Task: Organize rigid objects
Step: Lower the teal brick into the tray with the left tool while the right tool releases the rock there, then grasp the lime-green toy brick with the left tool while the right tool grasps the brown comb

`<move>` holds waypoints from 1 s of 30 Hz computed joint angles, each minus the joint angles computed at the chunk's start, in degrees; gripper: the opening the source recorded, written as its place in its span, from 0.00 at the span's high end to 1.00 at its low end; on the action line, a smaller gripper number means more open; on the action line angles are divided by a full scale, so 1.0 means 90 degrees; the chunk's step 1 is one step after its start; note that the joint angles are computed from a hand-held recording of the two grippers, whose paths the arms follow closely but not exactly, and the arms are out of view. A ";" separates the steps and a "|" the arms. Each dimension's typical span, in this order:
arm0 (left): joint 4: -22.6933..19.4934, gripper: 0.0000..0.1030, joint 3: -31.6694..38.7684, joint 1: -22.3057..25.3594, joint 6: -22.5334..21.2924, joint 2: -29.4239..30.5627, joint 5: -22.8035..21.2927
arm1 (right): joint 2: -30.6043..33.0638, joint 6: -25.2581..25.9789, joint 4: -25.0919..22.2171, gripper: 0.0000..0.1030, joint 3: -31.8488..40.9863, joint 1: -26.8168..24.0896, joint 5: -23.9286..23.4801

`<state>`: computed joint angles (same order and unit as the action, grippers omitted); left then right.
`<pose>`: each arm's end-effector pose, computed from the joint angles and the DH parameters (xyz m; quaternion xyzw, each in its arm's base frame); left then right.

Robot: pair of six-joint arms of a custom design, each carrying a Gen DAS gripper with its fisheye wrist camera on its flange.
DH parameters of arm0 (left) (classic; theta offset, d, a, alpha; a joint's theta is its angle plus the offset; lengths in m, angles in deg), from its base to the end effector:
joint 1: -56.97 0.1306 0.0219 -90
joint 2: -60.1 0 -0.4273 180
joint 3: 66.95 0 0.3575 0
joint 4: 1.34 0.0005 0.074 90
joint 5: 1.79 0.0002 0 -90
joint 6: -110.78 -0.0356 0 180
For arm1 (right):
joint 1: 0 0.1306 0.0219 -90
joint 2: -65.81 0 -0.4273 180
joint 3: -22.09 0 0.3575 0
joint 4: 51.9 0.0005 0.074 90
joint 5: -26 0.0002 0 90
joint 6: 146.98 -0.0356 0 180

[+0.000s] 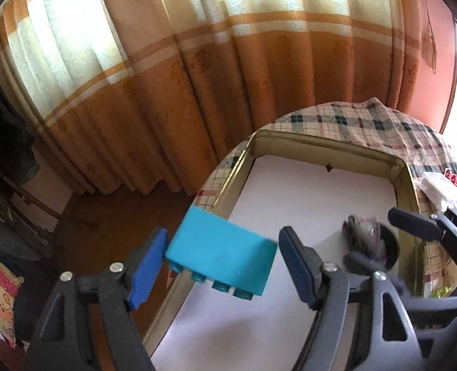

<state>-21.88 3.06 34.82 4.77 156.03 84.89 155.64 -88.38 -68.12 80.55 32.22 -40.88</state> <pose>0.4293 -0.1731 0.3198 0.2933 0.8808 0.0070 0.3716 0.3442 0.1998 0.2929 0.0659 0.9139 0.0280 0.3996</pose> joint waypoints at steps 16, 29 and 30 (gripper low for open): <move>0.0682 0.04 -0.0986 -0.0018 0.0562 -0.1078 0.0580 | -0.1594 -0.1064 -0.0312 0.25 -0.1014 0.0829 0.0957; 0.1232 0.03 -0.2145 -0.0871 0.1074 -0.2243 0.0661 | -0.3304 -0.4084 -0.3720 0.25 -0.1948 0.1693 0.2299; 0.1237 0.03 -0.2194 -0.0920 0.1086 -0.2300 0.0713 | -0.3423 -0.4148 -0.3757 0.25 -0.2060 0.1606 0.2272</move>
<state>-10.75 -16.68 26.54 14.55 135.33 91.31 124.83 -125.71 -101.93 62.00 46.68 -20.43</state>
